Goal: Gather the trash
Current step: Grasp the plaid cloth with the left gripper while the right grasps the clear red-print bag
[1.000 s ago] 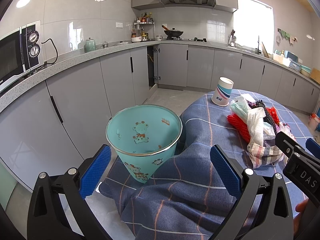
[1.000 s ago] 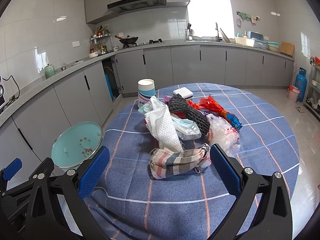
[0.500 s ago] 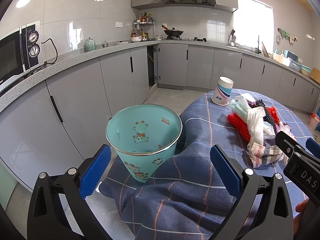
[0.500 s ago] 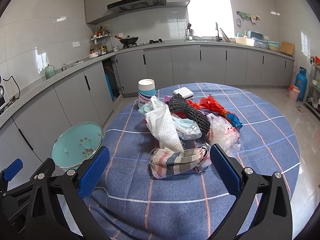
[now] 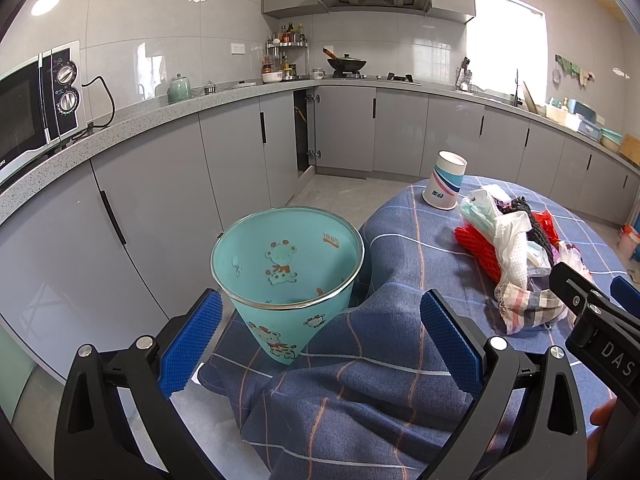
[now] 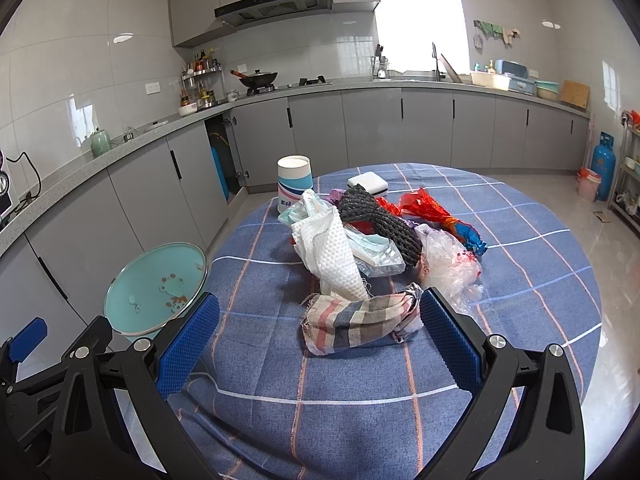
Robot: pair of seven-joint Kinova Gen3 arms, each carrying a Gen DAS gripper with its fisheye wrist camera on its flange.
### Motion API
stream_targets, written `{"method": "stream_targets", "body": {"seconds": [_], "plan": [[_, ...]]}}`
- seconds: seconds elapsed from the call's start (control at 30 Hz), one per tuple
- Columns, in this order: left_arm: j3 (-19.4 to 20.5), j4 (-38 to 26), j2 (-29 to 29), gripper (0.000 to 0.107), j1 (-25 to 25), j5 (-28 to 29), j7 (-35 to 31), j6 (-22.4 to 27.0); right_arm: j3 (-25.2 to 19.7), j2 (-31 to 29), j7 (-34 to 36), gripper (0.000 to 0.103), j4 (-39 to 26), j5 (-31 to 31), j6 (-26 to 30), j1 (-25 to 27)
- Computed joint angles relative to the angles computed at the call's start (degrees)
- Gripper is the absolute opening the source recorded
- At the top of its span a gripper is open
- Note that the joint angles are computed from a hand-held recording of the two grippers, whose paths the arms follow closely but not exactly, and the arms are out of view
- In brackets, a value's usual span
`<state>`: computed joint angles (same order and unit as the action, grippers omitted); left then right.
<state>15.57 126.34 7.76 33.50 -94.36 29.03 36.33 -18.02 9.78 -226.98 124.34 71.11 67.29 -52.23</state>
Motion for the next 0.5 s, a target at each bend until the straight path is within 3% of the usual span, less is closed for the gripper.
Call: {"method": "stream_targets", "body": {"seconds": [0.27, 0.5], "plan": [[0.03, 0.06, 0.50, 0.097, -0.06, -0.14, 0.09, -0.27, 0.11, 0.02, -0.75, 0.099, 0.37, 0.26, -0.94, 0.26], [-0.81, -0.37, 0.68, 0.097, -1.74, -0.60, -0.89, -4.73, 0.60, -0.78, -2.67, 0.099, 3.63, -0.30, -2.62, 1.84]]}}
